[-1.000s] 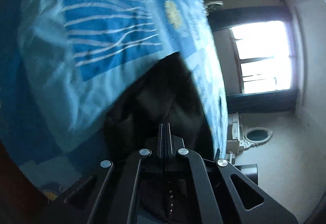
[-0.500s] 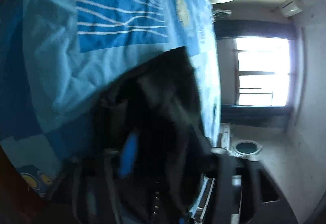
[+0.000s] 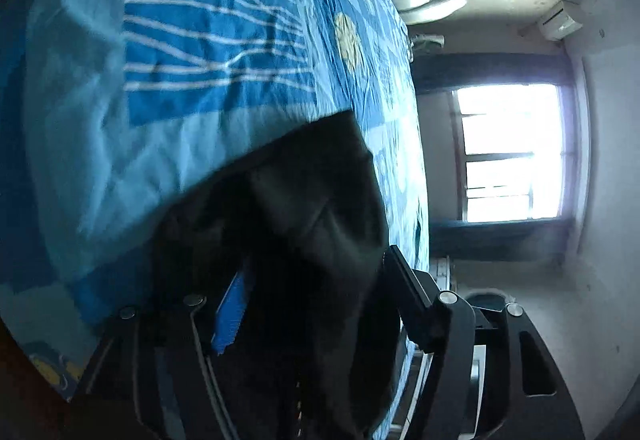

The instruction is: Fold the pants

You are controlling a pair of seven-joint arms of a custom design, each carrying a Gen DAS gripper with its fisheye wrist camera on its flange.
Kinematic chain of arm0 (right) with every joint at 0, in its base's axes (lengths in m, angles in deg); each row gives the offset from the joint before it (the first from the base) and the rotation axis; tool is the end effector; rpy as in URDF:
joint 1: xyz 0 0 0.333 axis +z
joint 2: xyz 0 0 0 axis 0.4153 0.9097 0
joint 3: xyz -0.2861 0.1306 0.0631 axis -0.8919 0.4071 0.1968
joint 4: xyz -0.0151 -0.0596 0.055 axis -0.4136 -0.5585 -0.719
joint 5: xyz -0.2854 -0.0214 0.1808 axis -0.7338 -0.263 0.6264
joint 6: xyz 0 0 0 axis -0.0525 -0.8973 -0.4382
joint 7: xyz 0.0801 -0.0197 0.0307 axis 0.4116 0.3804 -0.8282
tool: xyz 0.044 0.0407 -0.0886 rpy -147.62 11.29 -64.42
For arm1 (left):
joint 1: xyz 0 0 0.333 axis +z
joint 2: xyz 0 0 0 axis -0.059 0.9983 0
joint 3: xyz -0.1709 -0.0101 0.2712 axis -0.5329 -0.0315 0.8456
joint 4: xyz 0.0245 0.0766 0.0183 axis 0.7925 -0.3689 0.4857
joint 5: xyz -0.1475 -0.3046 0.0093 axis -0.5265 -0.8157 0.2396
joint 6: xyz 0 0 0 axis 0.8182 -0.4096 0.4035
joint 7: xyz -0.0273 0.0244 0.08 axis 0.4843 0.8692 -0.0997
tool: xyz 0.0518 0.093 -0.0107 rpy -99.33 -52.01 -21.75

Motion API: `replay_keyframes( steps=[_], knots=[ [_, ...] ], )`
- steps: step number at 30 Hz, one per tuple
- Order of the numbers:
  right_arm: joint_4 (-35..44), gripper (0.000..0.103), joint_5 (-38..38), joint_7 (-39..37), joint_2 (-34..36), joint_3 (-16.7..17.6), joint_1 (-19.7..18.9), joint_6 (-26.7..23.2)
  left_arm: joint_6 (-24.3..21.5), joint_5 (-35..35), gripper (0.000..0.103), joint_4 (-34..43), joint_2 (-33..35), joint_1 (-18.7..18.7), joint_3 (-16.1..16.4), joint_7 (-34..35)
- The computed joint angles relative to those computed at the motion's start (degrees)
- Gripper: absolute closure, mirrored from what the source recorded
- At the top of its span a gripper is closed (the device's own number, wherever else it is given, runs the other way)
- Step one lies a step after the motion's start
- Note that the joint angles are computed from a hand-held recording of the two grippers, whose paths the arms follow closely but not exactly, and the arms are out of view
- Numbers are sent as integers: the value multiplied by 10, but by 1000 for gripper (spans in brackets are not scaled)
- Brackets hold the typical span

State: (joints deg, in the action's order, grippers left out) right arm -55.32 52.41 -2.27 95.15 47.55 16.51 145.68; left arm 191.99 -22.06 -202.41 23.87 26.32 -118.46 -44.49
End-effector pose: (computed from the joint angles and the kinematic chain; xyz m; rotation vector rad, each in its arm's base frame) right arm 0.6093 -0.0395 0.4580 -1.0315 1.6392 0.5332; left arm 0.4380 -0.1459 0.4974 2.6302 -0.2864 1.6102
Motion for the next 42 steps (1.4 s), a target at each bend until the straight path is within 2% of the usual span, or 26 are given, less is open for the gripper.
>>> replay_keyframes(
  steps=[1, 2, 3, 5, 6, 7, 8, 9, 10, 11, 12, 13, 14, 15, 17, 18, 20, 21, 22, 23, 26, 29, 32, 40, 42],
  knots=[
    [-1, 56, 3, -1, 0, 0, 0, -1, 4, -26, 39, 8, 3, 23, -27, 23],
    [-2, 55, 7, -2, -1, 1, -2, -3, 10, -27, 39, 7, 1, 32, -35, 20],
    [-2, 55, 8, -3, -1, 0, -2, -5, 18, -18, 39, 6, 3, 20, -22, 14],
    [-2, 54, 11, -7, 0, 0, -3, -8, 40, 12, 39, -3, 7, -33, 35, 3],
    [-2, 54, 13, -10, 1, 1, -2, -6, 38, 18, 39, -3, 6, -48, 51, 8],
    [-1, 54, 13, -13, 2, 1, -1, -3, 22, 20, 38, 1, 4, -43, 50, 14],
    [1, 54, 11, -17, 2, 2, 1, 0, -1, 25, 38, 9, 3, -17, 32, 16],
    [1, 54, 9, -18, 2, 2, 2, 2, -23, 24, 38, 16, -1, 26, -6, 22],
    [-1, 54, 7, -20, 0, 2, 2, 3, -63, -8, 39, 33, -13, 76, -56, 68],
    [0, 54, 7, -19, 0, 2, 2, 3, -95, -14, 48, 46, -29, 126, -99, 80],
    [0, 54, 7, -16, 0, 1, 1, 1, -149, 6, 58, 58, -55, 164, -122, 73],
    [2, 54, 6, -14, 2, 1, 1, 1, -201, 50, 83, 71, -67, 184, -126, 49],
    [4, 55, 3, -12, 2, 1, 2, 2, -221, 57, 93, 74, -68, 190, -127, 43],
    [8, 58, -12, -7, 4, 0, 5, 7, -209, 24, 93, 67, -62, 184, -126, 59],
    [15, 70, -24, 1, 9, 1, 7, 11, -159, 0, 94, 36, -47, 131, -88, 47],
    [18, 72, -27, 10, 13, 1, 7, 13, -161, 18, 94, 39, -42, 124, -75, 36],
    [24, 86, -36, 27, 20, 2, 6, 14, -179, 40, 95, 45, -52, 134, -77, 23],
    [29, 89, -41, 37, 25, 3, 6, 16, -182, 56, 95, 52, -49, 151, -87, 14],
    [29, 93, -42, 39, 26, 4, 5, 17, -186, 65, 95, 54, -52, 153, -86, 7],
    [30, 94, -43, 41, 28, 6, 4, 17, -185, 76, 95, 56, -47, 160, -88, 1],
    [26, 95, -37, 33, 23, 10, 1, 21, -180, 92, 95, 53, -47, 146, -71, -14],
    [8, 95, -8, 27, 7, 10, -8, 5, -179, 114, 95, 55, -47, 144, -63, -32],
    [-10, 95, 6, 18, -12, 3, -12, -16, -194, 129, 95, 56, -65, 115, -30, -39],
    [-69, 95, -3, 3, -67, -27, -10, -62, -182, 123, 95, -6, -93, -73, 140, -13],
    [-83, 95, -11, 3, -75, -32, -6, -62, -176, 126, 95, -24, -92, -101, 167, -17]
  ],
)
